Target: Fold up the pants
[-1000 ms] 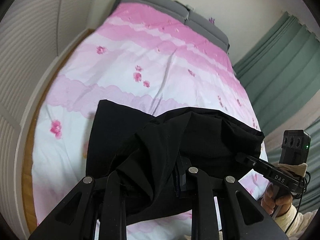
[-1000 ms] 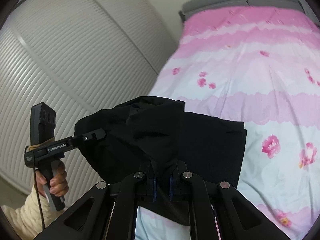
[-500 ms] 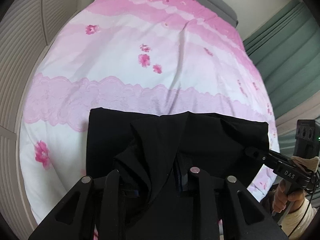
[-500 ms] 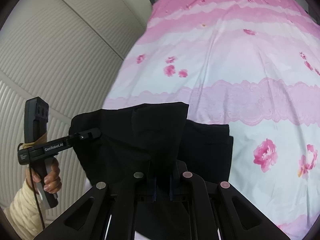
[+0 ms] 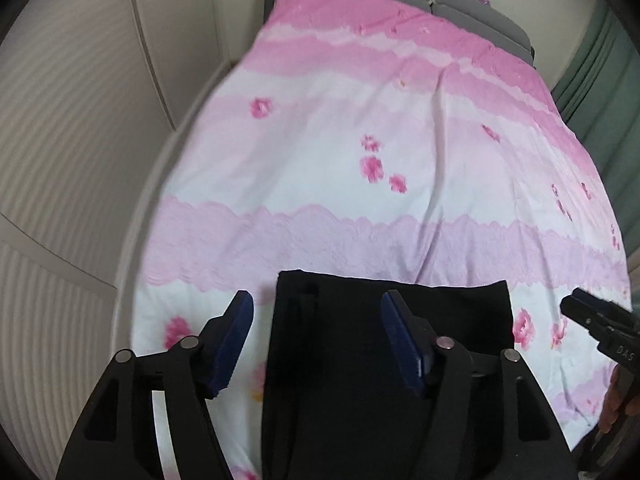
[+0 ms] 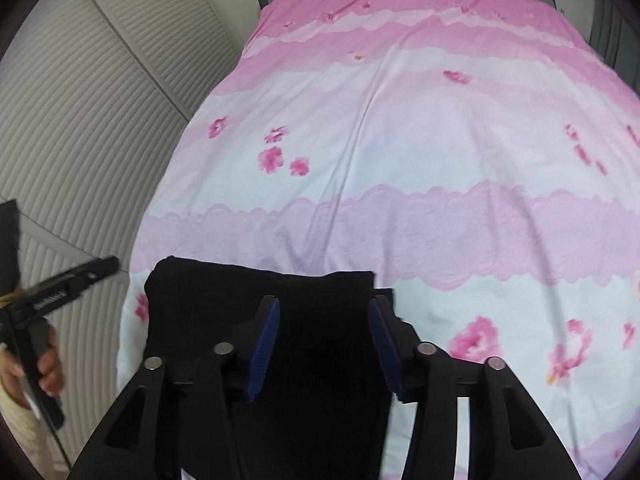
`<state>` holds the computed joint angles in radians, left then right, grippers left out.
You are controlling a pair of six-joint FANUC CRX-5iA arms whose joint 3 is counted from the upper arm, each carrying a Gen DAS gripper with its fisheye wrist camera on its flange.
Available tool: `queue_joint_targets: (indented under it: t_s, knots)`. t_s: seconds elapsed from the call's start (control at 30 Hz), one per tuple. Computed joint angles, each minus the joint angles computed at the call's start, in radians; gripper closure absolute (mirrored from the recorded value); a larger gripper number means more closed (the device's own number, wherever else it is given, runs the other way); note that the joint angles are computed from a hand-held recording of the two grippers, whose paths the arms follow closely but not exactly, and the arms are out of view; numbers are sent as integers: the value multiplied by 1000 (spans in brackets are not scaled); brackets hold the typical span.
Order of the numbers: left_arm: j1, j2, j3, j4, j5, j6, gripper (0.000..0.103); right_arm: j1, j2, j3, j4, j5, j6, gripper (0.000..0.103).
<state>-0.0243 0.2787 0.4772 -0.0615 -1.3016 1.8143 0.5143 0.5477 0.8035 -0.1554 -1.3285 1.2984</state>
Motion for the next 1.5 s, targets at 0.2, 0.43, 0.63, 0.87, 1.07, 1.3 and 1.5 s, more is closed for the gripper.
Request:
queue_joint_targets:
  t_s: [0.2,0.43,0.63,0.87,1.07,1.3,1.5]
  knots:
    - [-120,-99,-7,-109,-14,43,19,10,-158,-145,35,79,67,31]
    - [-259,-189,-35,-115,38,107,12,42,-389,-356,103,183,91,22]
    - [-432,-177,56,-274,-24,181,7,74,-566,-517,228,223,-3,18]
    - [-610,-139,158,-377,-94,263,7,50,-758,-667,311,217,-73,17]
    - [-792,-61,309,-484,-181,382,5,-65,-876,-716,244,172,9,17]
    - [-992,106,557,-617,-330,479,3,-330,-942,-689,43,81,255,17]
    - [-1106,233,739,-694,-439,542,3,-647,-945,-623,-208,-47,530,17]
